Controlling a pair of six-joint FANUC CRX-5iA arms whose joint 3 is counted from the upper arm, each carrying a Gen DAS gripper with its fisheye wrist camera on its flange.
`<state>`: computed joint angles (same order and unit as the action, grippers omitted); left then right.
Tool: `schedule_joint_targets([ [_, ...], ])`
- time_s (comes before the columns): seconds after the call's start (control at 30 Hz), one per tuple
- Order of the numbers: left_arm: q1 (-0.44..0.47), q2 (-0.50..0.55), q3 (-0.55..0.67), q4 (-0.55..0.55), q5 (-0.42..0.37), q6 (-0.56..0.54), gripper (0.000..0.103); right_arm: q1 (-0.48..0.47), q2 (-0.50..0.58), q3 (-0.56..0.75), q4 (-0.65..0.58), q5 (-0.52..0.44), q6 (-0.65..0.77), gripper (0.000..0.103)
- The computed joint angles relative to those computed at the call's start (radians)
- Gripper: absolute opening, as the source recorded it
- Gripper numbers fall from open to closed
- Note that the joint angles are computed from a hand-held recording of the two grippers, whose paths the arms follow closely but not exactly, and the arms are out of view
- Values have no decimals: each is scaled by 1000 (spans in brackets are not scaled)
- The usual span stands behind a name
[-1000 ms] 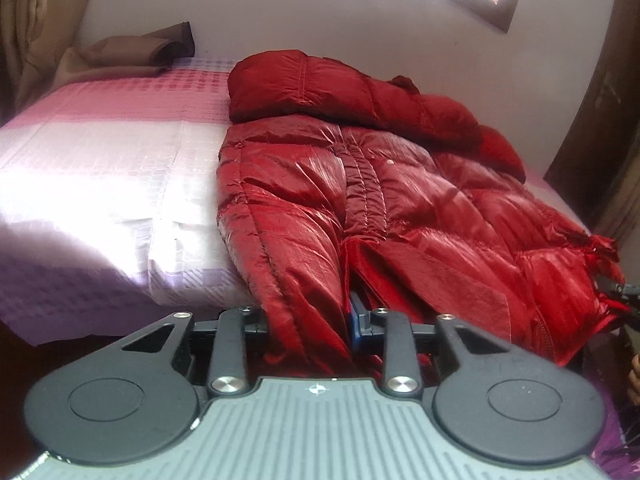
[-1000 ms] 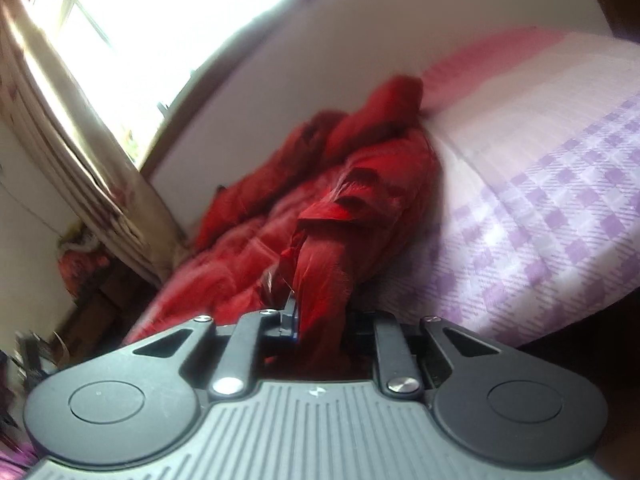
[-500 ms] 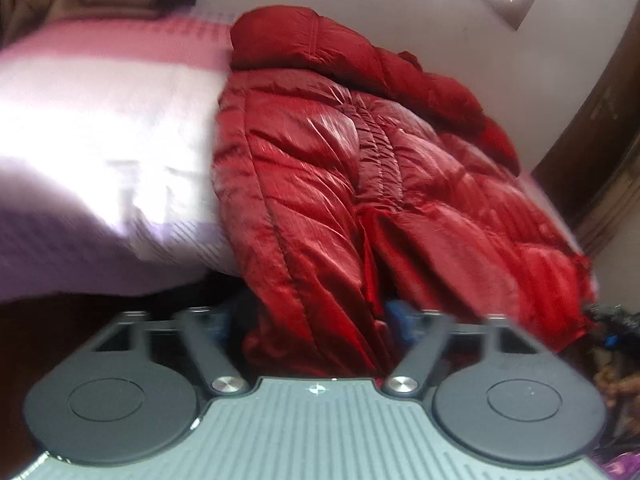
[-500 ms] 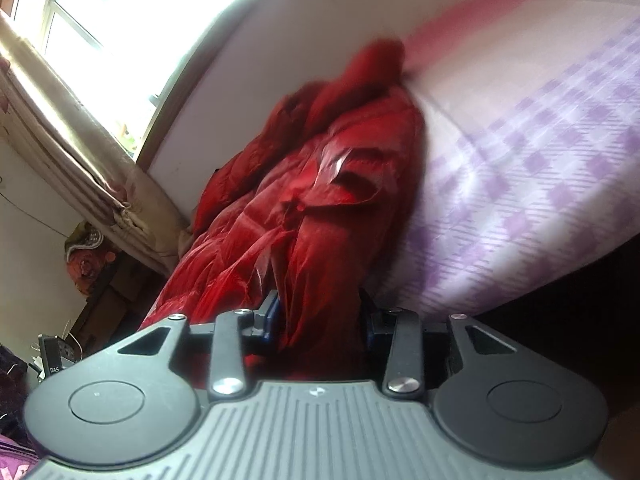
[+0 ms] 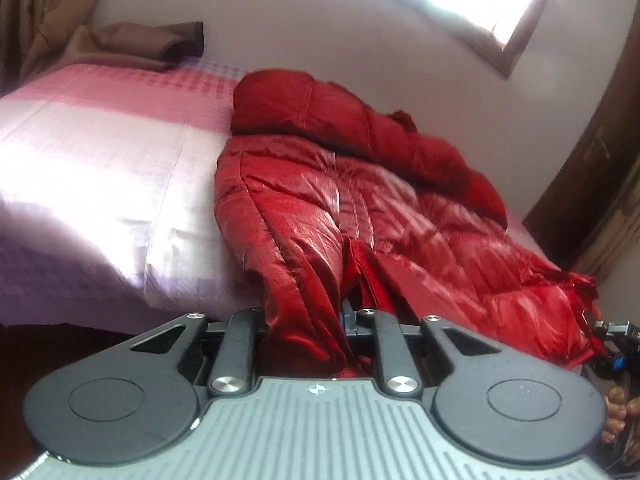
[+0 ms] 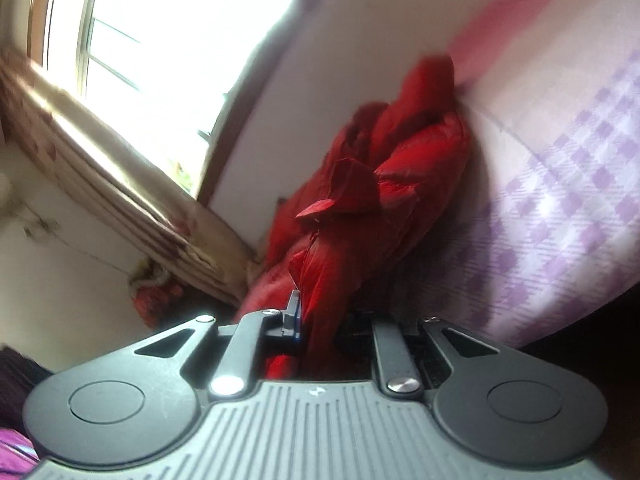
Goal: Fold large clothes
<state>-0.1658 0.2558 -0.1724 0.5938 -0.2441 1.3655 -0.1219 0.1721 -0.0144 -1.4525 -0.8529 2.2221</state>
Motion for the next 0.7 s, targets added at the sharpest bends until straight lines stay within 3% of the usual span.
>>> schedule_joint_targets([
  [0.07,-4,-7,-6,36,24,-17,21,-11,2,6,-38,-12,9,14],
  [0.13,-22,-13,-35,167,84,-118,21,-18,5,20,-61,-19,8,13],
  [0.2,-27,-14,-25,172,116,-108,21,-20,9,39,-79,-21,12,13],
  [0.43,7,37,172,-186,60,256,21,-10,52,156,-108,-3,-9,14],
  [0.5,12,60,220,-190,54,272,21,-6,83,211,-104,4,-35,14],
  [0.7,22,183,484,-377,-49,480,21,24,199,412,-18,49,-151,14],
])
